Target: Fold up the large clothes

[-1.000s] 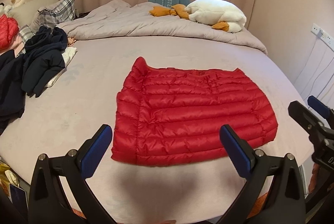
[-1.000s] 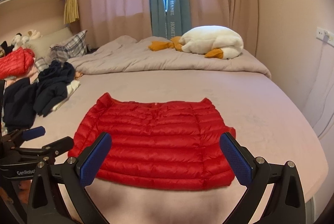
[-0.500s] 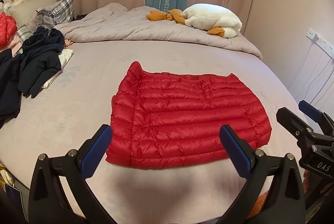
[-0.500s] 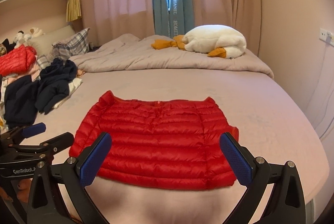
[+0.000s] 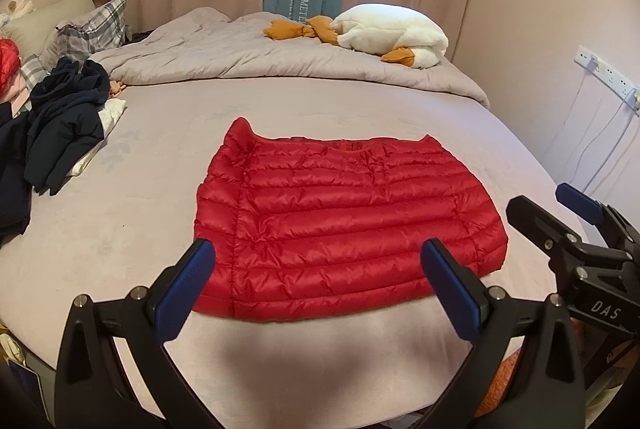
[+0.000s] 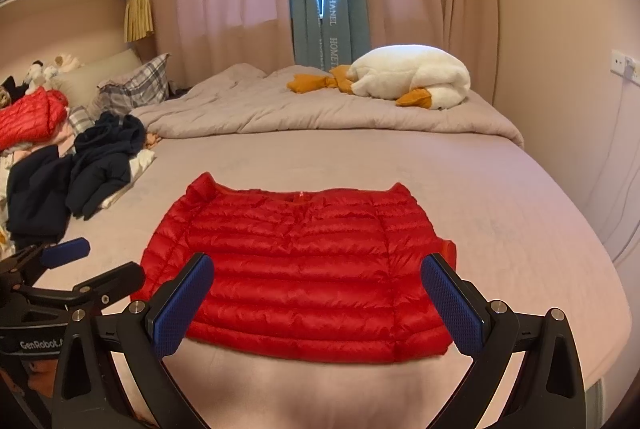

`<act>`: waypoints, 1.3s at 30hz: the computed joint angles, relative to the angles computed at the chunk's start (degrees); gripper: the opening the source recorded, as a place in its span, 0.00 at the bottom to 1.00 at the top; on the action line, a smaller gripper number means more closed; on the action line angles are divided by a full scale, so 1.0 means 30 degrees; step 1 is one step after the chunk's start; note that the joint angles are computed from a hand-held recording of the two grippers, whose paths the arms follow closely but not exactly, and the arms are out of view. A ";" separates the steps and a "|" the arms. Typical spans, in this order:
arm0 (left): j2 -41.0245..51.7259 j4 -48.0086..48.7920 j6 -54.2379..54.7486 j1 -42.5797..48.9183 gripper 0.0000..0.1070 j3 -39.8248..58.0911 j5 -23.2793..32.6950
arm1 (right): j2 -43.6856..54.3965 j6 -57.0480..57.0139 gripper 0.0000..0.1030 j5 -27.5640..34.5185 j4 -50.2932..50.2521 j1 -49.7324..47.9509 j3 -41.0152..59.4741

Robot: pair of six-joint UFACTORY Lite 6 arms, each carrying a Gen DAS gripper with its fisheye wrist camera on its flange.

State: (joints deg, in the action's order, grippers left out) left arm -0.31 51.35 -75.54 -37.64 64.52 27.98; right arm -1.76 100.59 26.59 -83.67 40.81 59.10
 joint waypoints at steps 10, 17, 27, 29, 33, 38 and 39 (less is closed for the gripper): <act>0.0223 0.0123 0.0129 -0.0283 0.96 0.0251 0.0273 | 0.0172 0.0018 0.99 0.0625 0.0264 0.0321 0.0134; 0.0181 -0.0035 0.0261 -0.0233 0.96 0.0179 0.0258 | 0.0257 -0.0102 0.99 0.0777 0.0577 0.0367 0.0234; 0.0104 -0.0406 0.0626 -0.0202 0.96 0.0155 0.0188 | 0.0321 -0.0078 0.99 0.0870 0.0587 0.0446 0.0275; 0.0109 -0.0678 0.0804 -0.0133 0.96 0.0181 0.0142 | 0.0358 0.0067 0.99 0.0889 0.0495 0.0465 0.0233; 0.0081 -0.0781 0.0809 -0.0106 0.96 0.0148 0.0109 | 0.0379 0.0142 0.99 0.0895 0.0511 0.0491 0.0224; -0.0034 -0.0577 0.0664 -0.0095 0.96 0.0036 0.0121 | 0.0343 0.0153 0.99 0.0903 0.0492 0.0501 0.0172; -0.0035 -0.0597 0.0684 -0.0049 0.96 0.0020 0.0067 | 0.0351 0.0176 0.99 0.0944 0.0486 0.0518 0.0177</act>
State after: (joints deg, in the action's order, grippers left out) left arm -0.42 49.55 -73.49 -37.79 64.58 28.18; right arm -0.71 101.12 29.42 -82.21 42.36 59.63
